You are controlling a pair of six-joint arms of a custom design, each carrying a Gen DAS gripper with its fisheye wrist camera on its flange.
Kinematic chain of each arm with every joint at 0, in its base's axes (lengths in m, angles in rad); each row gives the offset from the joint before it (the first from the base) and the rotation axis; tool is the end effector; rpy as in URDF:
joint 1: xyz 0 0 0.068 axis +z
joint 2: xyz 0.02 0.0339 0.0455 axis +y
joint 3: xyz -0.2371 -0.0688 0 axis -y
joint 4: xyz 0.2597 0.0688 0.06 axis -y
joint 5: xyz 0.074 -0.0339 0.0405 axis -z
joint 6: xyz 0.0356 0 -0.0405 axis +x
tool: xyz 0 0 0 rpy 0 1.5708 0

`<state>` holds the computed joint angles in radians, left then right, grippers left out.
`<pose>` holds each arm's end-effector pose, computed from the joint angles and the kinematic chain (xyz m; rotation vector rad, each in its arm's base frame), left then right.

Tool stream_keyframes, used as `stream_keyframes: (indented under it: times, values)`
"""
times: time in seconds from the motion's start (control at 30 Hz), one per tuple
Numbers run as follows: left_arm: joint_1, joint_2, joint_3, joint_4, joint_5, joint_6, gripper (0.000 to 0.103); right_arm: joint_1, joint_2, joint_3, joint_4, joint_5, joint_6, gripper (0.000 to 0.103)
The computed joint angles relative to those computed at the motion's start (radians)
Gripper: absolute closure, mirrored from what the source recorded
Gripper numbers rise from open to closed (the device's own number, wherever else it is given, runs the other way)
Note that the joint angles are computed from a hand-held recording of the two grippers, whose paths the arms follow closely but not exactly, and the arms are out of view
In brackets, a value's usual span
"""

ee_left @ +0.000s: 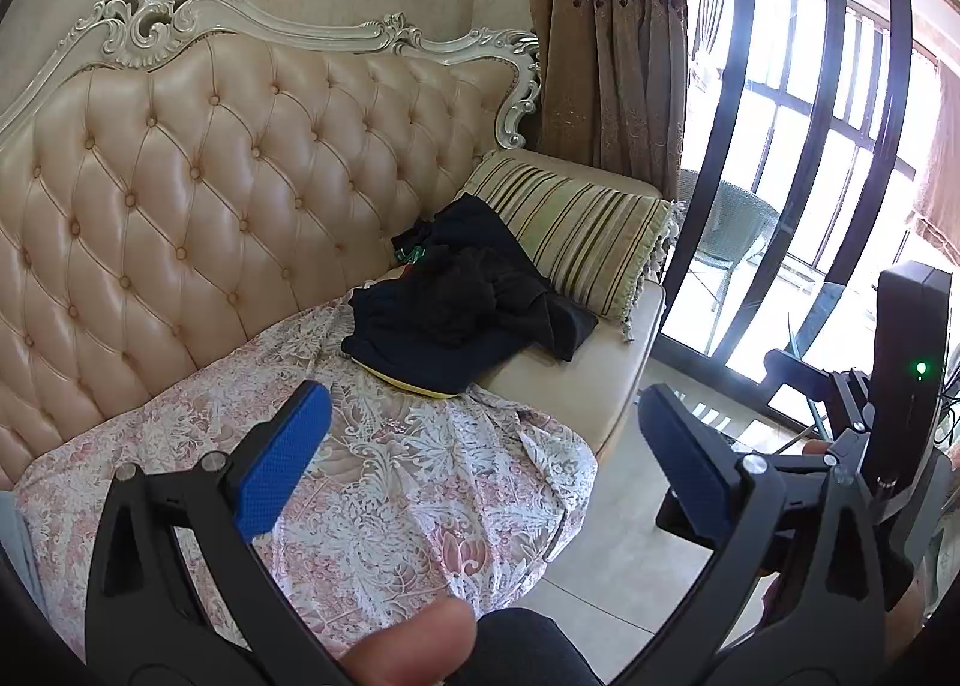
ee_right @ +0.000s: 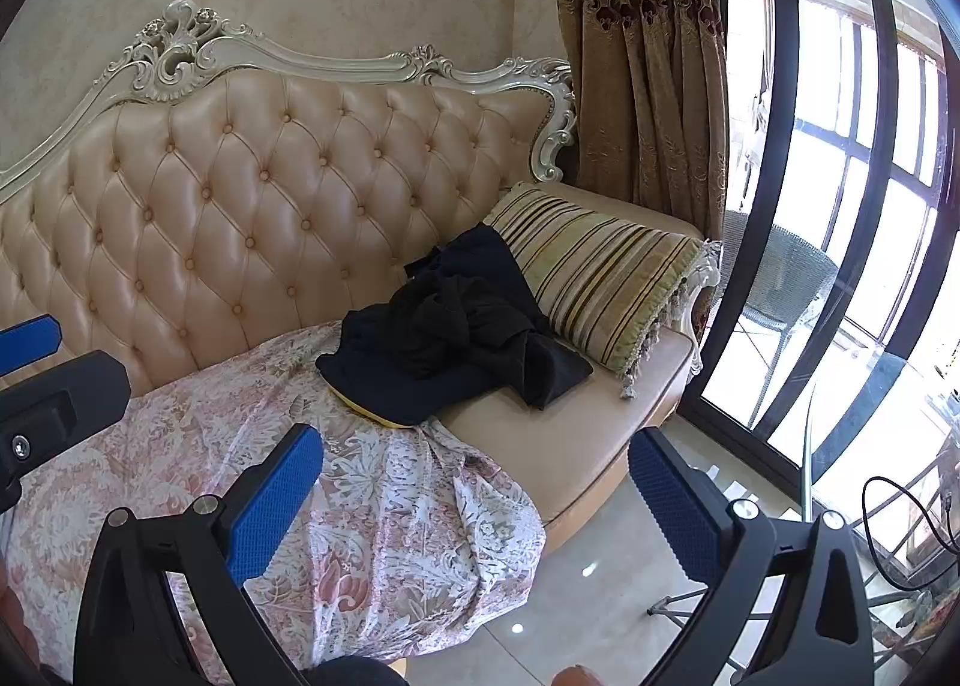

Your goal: Fold clothes

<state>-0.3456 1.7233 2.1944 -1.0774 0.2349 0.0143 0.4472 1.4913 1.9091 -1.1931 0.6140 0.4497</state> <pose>0.3260 -0.1262 0.4573 0.5246 2.1286 -0.4435 0.2684 0.1060 0.4379 0.2917 2.1692 -0.2246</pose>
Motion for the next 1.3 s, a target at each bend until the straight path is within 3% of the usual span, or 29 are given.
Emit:
stream_keyframes:
  times: [1.3]
  values:
    - [0.006, -0.001, -0.001, -0.01, 0.001, -0.007, 0.0, 0.004, 0.0, 0.005, 0.009, -0.01, -0.015, 0.0]
